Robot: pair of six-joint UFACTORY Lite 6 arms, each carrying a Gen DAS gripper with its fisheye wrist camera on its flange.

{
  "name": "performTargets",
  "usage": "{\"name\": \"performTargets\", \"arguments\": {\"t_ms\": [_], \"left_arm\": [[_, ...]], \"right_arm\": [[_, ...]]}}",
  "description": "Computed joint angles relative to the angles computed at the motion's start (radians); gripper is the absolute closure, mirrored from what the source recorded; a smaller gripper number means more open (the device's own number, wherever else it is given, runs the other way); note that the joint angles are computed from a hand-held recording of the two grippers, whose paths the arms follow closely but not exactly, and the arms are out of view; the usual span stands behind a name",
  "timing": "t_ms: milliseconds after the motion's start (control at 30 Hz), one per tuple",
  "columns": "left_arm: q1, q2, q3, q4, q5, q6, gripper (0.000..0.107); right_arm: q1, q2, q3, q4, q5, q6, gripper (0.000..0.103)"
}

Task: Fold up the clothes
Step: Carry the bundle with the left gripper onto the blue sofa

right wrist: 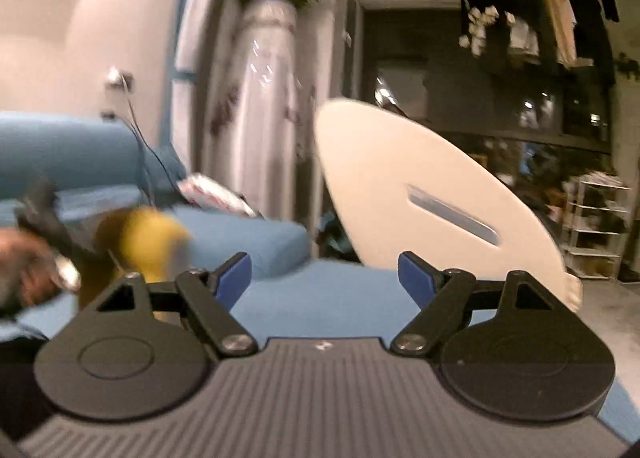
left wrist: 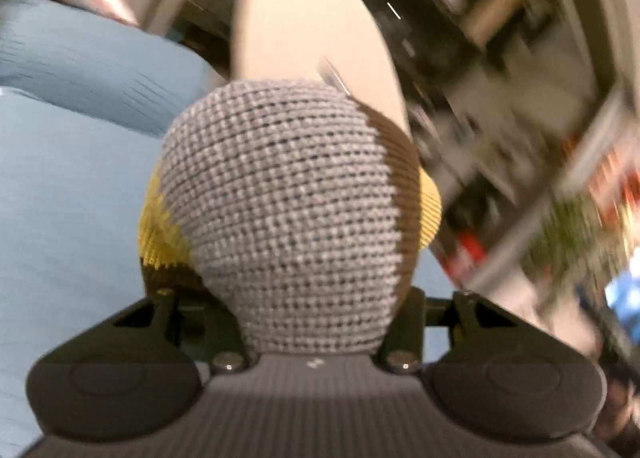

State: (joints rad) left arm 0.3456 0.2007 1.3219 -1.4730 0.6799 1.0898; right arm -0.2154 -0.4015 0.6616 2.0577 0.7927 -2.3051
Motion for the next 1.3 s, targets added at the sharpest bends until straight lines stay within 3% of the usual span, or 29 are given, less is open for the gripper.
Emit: {"name": "performTargets", "arguments": {"t_ms": [133, 200, 267, 333, 400, 500, 633, 733, 933, 1033, 1300], "left_arm": [[0.411, 0.009, 0.025, -0.029, 0.116, -0.034, 0.059], [0.603, 0.064, 0.070, -0.007, 0.098, -0.106, 0.058], [0.735, 0.156, 0.146, 0.157, 0.031, -0.278, 0.057], [0.803, 0.286, 0.239, 0.367, -0.053, -0.477, 0.055], [0.849, 0.430, 0.335, 0.534, -0.052, -0.637, 0.042], [0.922, 0.528, 0.370, 0.473, 0.027, -0.607, 0.031], [0.909, 0.451, 0.300, 0.511, -0.009, -0.621, 0.023], [0.923, 0.344, 0.227, 0.568, 0.013, -0.712, 0.004], [1.069, 0.155, 0.065, 0.536, 0.075, -0.619, 0.004], [1.078, 0.090, 0.110, 0.729, 0.089, -0.729, 0.004], [0.962, -0.170, 0.224, 1.226, 0.121, -0.759, 0.004]], "right_arm": [[0.100, -0.040, -0.034, 0.076, -0.127, -0.002, 0.021], [0.228, 0.000, -0.016, 0.231, -0.204, -0.088, 0.021], [0.342, 0.091, 0.020, 0.383, -0.231, -0.181, 0.021], [0.419, 0.190, 0.072, 0.421, -0.227, -0.171, 0.021], [0.457, 0.239, 0.084, 0.407, -0.225, -0.122, 0.021], [0.508, 0.308, 0.110, 0.390, -0.237, -0.046, 0.021], [0.552, 0.327, 0.111, 0.396, -0.256, -0.013, 0.021], [0.564, 0.323, 0.093, 0.410, -0.260, -0.030, 0.021], [0.475, 0.325, 0.032, 0.377, -0.230, 0.037, 0.020], [0.430, 0.358, 0.022, 0.344, -0.197, 0.064, 0.021], [0.266, 0.541, -0.023, 0.329, -0.004, -0.022, 0.020]]}}
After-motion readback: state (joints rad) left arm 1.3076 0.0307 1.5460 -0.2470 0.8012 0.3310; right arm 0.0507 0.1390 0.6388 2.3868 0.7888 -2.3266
